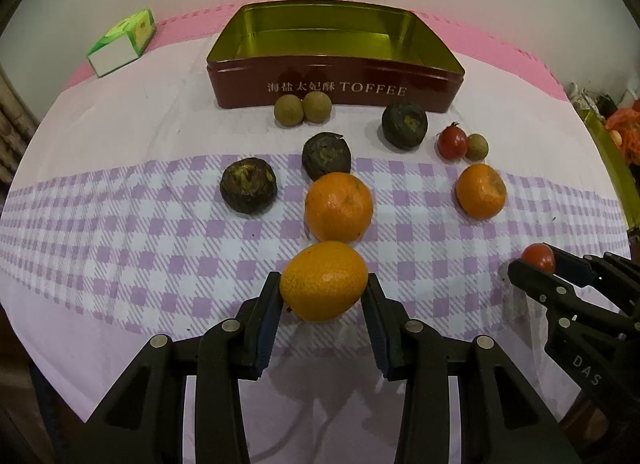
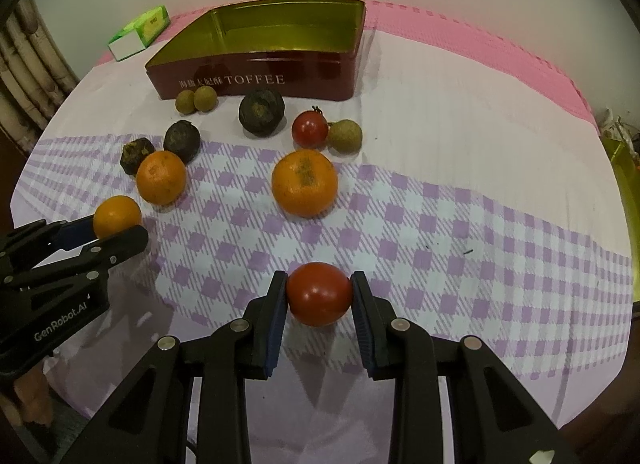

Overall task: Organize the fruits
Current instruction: 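Carry the orange and tomato over the TOFFEE tin with both tools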

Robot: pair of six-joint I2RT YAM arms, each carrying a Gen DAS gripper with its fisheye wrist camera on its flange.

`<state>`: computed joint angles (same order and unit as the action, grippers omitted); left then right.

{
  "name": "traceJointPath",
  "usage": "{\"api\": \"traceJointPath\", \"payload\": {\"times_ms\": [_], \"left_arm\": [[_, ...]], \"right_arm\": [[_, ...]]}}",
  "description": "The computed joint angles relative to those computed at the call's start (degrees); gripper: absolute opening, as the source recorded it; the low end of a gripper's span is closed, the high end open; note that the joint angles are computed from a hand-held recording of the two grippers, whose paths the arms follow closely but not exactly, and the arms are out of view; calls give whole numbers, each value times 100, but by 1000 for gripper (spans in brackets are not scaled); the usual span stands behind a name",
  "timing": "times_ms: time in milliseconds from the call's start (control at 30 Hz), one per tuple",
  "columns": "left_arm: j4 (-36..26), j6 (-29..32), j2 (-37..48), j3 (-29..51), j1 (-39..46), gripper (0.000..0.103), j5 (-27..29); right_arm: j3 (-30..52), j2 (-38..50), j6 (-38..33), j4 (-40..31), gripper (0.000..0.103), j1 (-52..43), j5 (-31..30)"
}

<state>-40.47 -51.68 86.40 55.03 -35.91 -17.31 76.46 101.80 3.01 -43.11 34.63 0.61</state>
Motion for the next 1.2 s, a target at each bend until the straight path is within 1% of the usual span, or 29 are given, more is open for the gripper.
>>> {"api": "traceJointPath", "payload": {"times_ms": [133,200,400,733,933,1000,1200], "left_arm": [[11,27,-27,4,21,41,1],[32,80,-52,24,66,41,-13],[28,143,-185,9,48,41,-173],[39,518,-424,66,480,41,-246],[221,884,-581,119,825,41,-109],[416,886,-717,-115,762,41,-183],[601,1267,-763,-128,1127,41,-146]], "right_arm": [[41,-23,-28,-39,29,-32,-58],[306,96,73,-176,29,84,-29],[404,106,22,-108,29,101,-95],[813,373,-38,-195,29,166,-118],[1107,497,-90,-204,29,170,-104],[1237,563,-125,-224,29,165,-91],[1712,818,-203,-238,29,153,-111]]}}
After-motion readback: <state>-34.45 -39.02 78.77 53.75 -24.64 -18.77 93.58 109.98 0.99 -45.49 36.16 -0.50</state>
